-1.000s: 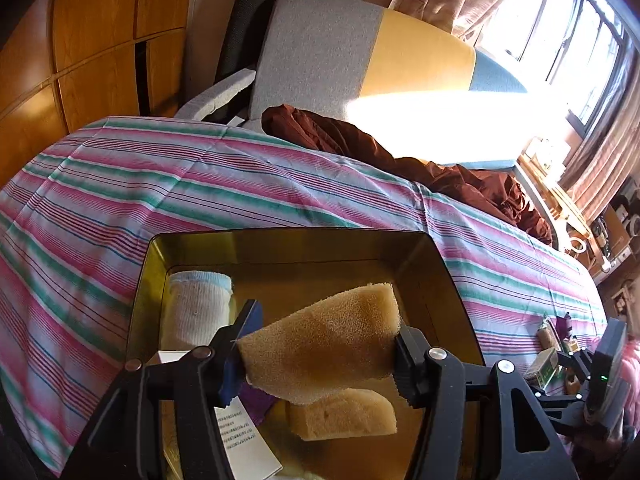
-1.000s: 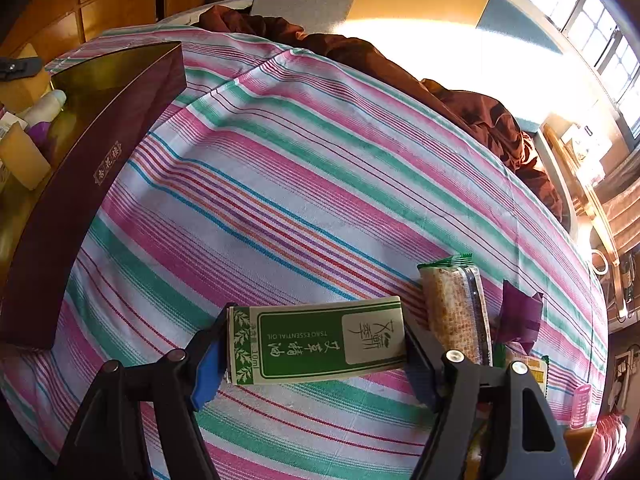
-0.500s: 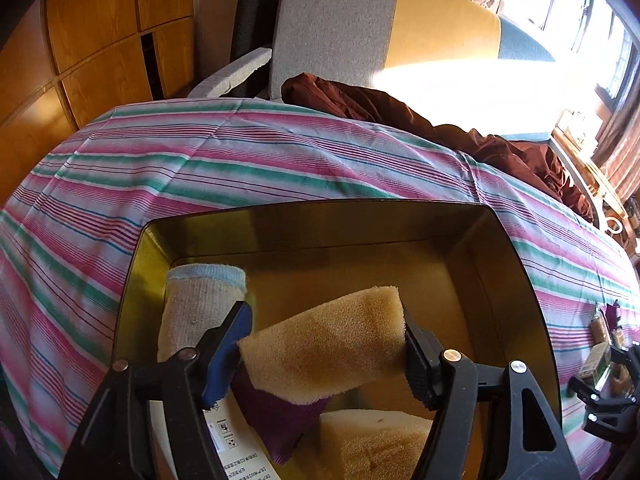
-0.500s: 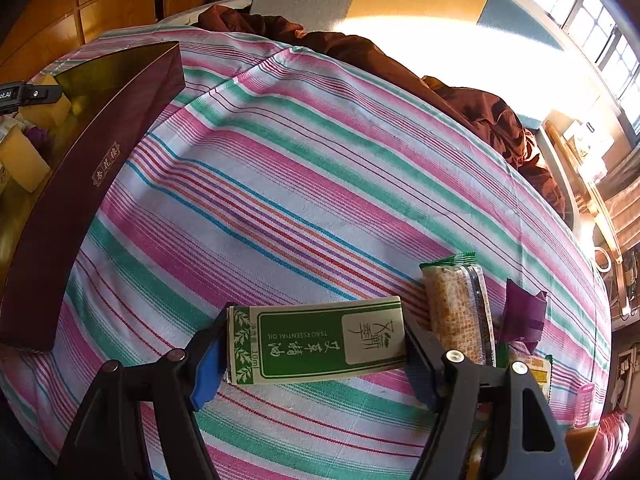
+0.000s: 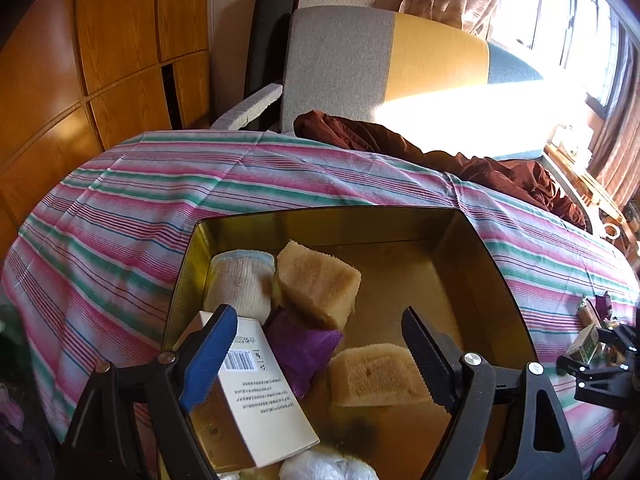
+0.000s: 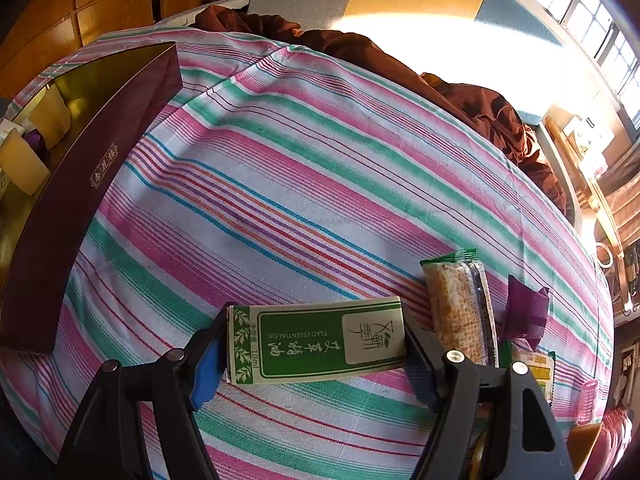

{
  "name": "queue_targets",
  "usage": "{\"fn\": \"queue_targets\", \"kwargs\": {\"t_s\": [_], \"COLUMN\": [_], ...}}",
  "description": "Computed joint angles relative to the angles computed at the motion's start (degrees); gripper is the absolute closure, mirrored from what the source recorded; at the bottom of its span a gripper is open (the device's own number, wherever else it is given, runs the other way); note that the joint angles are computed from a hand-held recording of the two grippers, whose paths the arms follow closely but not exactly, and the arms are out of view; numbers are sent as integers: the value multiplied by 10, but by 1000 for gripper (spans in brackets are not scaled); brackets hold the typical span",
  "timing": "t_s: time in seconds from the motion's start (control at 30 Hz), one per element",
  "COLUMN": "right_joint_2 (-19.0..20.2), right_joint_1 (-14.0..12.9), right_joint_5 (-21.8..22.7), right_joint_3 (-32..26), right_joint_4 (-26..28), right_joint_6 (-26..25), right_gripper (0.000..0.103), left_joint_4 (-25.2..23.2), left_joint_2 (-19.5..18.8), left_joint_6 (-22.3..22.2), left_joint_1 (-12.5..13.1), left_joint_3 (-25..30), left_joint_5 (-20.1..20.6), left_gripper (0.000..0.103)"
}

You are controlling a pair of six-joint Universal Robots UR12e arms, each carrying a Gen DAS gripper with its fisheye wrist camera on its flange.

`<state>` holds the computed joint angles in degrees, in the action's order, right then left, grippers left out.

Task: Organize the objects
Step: 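Lower the green oil box into the gold tray and open the right tool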

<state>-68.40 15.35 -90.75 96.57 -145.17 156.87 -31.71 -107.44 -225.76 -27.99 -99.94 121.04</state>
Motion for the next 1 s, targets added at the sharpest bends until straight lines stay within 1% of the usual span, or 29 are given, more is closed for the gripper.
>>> {"fn": "queue_targets", "kwargs": {"t_s": [0.17,0.3,0.37,0.43,0.53,0.63,0.73,0.8,0.87,1.0], "right_joint_2": [0,-1,-1,-5,-15,-20,-19,-16,-11,3], "right_joint_1": [0,-1,-3,-6,-6,8,26,41,57,85], "right_joint_5": [1,3,5,22,67,96,133,159,171,186], "right_joint_3": [1,0,-5,-9,-15,-21,-34,-46,-56,-71], "right_joint_4": [-1,0,7,6,-2,-17,-7,21,47,82], "right_joint_6": [2,8,25,49,80,78,56,34,18,16], "right_gripper": [27,27,27,27,27,27,27,27,27,27], "left_joint_4": [14,14,15,19,22,24,23,27,28,20], "left_joint_2": [11,19,21,25,30,36,42,47,53,70], "left_joint_6": [-4,-3,2,7,6,-4,-18,-28,-44,-83], "left_joint_1": [-27,-42,-48,-52,-56,-56,-55,-54,-53,-48], "left_joint_3": [-9,-14,-17,-21,-29,-39,-50,-58,-67,-88], "left_joint_5": [54,80,89,94,97,91,84,82,84,91], "left_gripper": [13,13,12,11,11,11,11,11,11,11]}}
